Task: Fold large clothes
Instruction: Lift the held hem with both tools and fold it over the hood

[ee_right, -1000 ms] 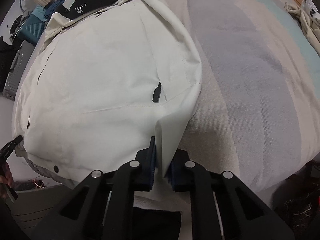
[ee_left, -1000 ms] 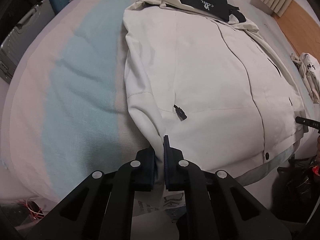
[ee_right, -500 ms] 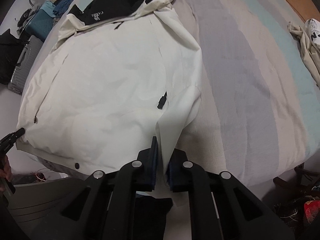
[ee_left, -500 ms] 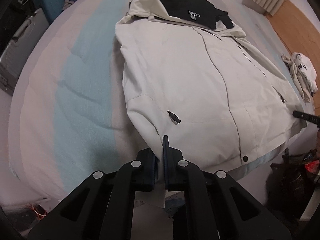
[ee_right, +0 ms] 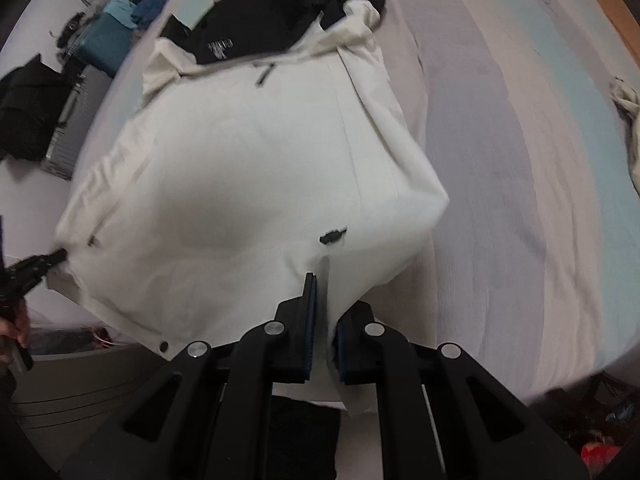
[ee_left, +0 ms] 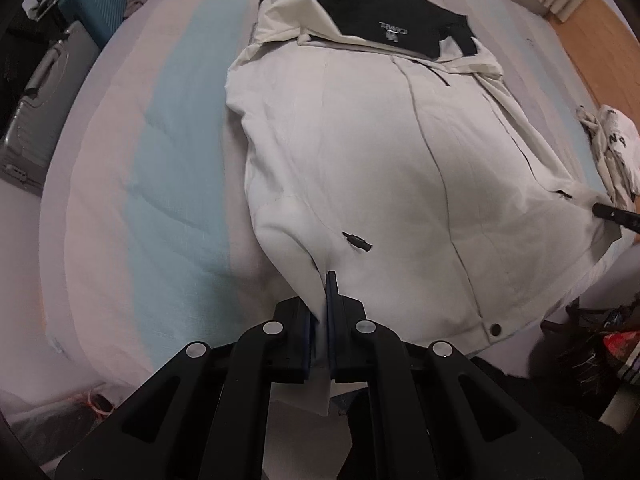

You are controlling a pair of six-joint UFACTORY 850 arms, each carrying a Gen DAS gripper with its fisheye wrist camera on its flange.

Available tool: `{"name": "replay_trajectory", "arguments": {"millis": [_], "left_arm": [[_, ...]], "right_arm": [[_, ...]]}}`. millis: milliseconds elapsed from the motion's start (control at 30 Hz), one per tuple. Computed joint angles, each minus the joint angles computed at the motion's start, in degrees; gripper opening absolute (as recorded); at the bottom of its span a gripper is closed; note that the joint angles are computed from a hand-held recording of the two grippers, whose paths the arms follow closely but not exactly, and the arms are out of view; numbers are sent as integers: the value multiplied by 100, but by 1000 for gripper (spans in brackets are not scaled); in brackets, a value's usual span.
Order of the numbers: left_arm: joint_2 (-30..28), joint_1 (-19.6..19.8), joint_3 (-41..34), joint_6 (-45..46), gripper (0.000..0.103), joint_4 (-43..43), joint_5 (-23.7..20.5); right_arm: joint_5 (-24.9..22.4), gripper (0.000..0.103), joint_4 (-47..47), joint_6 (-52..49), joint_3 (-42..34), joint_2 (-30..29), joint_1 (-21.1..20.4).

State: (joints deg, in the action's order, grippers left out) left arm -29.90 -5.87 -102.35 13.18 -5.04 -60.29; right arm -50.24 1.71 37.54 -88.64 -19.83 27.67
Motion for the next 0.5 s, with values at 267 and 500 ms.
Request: {"name": "replay_trajectory", "arguments": {"millis": [267,500], "left_arm": [[-805,-87,-1642,-438,4,370,-899],[-1980,-59,-3788,-559,4,320,-1782]], "right_arm": [[-447,7,508,-606,-722,-345,-503],[-936,6,682,-802,-1621,-865,-836]]}}
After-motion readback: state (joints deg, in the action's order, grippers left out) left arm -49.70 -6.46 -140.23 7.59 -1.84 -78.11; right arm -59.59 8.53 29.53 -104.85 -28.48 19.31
